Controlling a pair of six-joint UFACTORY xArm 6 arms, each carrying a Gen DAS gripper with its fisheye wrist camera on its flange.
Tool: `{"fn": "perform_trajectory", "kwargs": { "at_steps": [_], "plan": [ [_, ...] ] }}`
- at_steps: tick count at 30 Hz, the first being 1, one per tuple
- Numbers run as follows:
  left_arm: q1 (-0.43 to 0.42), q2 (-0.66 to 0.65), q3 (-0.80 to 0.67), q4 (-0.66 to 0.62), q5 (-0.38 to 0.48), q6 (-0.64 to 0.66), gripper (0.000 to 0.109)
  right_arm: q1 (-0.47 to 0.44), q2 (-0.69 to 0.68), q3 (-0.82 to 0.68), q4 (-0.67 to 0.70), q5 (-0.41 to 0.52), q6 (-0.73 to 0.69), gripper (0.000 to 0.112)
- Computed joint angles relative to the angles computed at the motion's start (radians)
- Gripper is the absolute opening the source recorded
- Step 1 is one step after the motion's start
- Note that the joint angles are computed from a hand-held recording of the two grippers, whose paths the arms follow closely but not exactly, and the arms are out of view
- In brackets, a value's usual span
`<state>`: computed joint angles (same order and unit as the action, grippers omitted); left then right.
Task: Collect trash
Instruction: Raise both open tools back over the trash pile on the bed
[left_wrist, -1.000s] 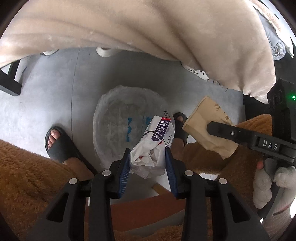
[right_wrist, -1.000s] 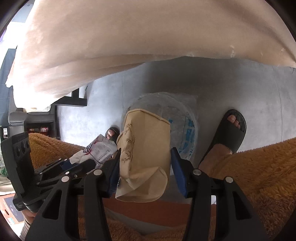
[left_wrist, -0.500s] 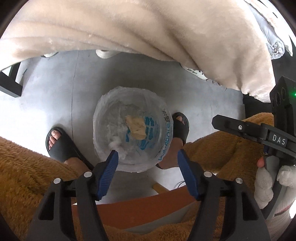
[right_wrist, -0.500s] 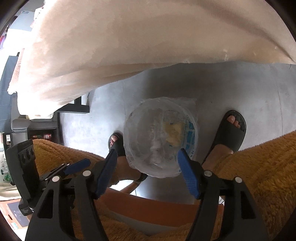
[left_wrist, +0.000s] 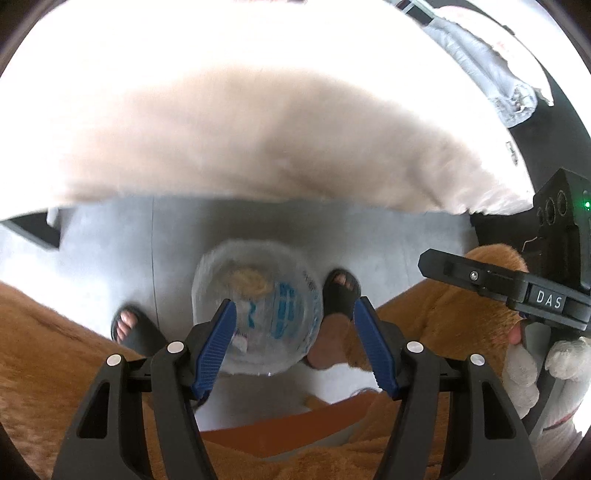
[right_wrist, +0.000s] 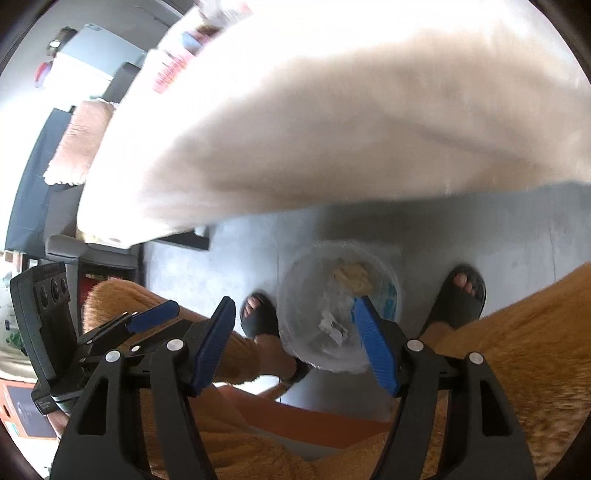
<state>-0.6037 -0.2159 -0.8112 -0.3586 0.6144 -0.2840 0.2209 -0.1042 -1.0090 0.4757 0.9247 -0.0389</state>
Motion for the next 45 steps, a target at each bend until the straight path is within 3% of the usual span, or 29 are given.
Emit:
{"fn": "perform_trajectory", "kwargs": {
  "at_steps": [11,24,35,45],
  "plan": [
    [0.004,-0.040,-0.100,0.150,-0.006,-0.063,0.065,-0.017,-0.041,-0.109,0.016,-0.023,-0.049,0.068],
    [0.106,0.031,-0.216,0.077,-0.035,-0.041,0.065,-0.050,0.112,-0.351,0.040,-0.046,-0.071,0.068],
    [0.202,0.210,-0.370,-0.030,-0.079,0.079,0.065,-0.072,0.372,-0.641,0.053,-0.023,-0.052,0.068],
    [0.250,0.417,-0.528,-0.236,-0.137,0.378,0.065,-0.083,0.635,-0.943,0.031,0.051,0.013,0.068]
  ]
}}
